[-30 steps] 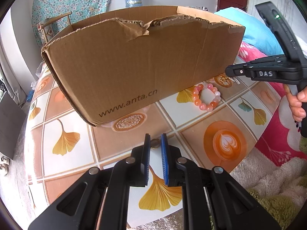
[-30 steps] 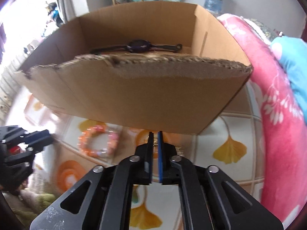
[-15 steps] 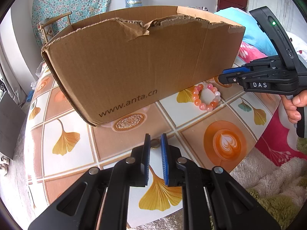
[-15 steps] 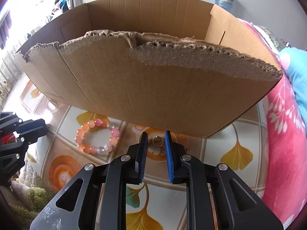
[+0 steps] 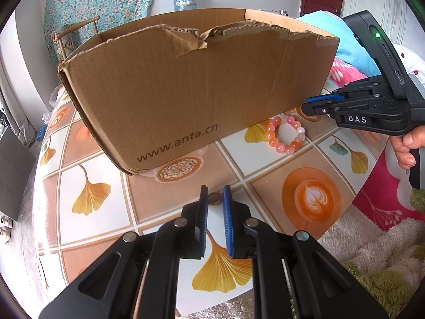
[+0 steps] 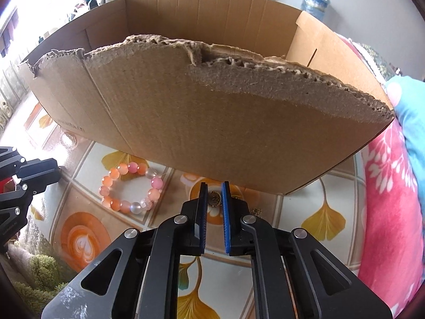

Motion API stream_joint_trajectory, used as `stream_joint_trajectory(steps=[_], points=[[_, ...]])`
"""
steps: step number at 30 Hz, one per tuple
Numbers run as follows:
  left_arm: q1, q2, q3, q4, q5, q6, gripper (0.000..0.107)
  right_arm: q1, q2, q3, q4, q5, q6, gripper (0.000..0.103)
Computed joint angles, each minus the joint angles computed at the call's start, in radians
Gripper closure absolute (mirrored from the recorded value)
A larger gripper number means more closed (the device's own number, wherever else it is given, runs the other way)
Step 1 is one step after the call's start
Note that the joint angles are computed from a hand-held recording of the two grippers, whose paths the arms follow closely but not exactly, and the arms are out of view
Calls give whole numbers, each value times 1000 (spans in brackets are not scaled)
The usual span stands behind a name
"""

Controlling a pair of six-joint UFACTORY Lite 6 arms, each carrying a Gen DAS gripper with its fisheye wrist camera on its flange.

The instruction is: Organize jewelry

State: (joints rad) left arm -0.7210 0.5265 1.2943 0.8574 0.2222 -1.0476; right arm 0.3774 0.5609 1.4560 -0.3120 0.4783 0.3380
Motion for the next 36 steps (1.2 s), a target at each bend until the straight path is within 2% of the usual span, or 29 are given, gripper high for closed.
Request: stream_joint_trajectory(steps=[10,15,21,26,29,33,36], points=[[-3,2,3,7,4,-10,96,40,-97,-61,70,-11,-42,103],[-4,3,4,9,4,-12,96,40,-135,-92,231,-15,-175,103],[-4,2,3,12,3,-15,96,-11,-130,-103,202,-32,-109,100],[-5,2,3,11,6,-14,96,-21,-100,-83,389,-9,-298,98],[-5,2,3,9,6,-13,96,5,-107,-103,429,-2,-347,98],[-5,2,3,12,7,-14,96,9,-138,-133,325,-28,-241,98],[-4,2,3,13,6,-14,96,1,-159,-147,265,-30,-165,93]])
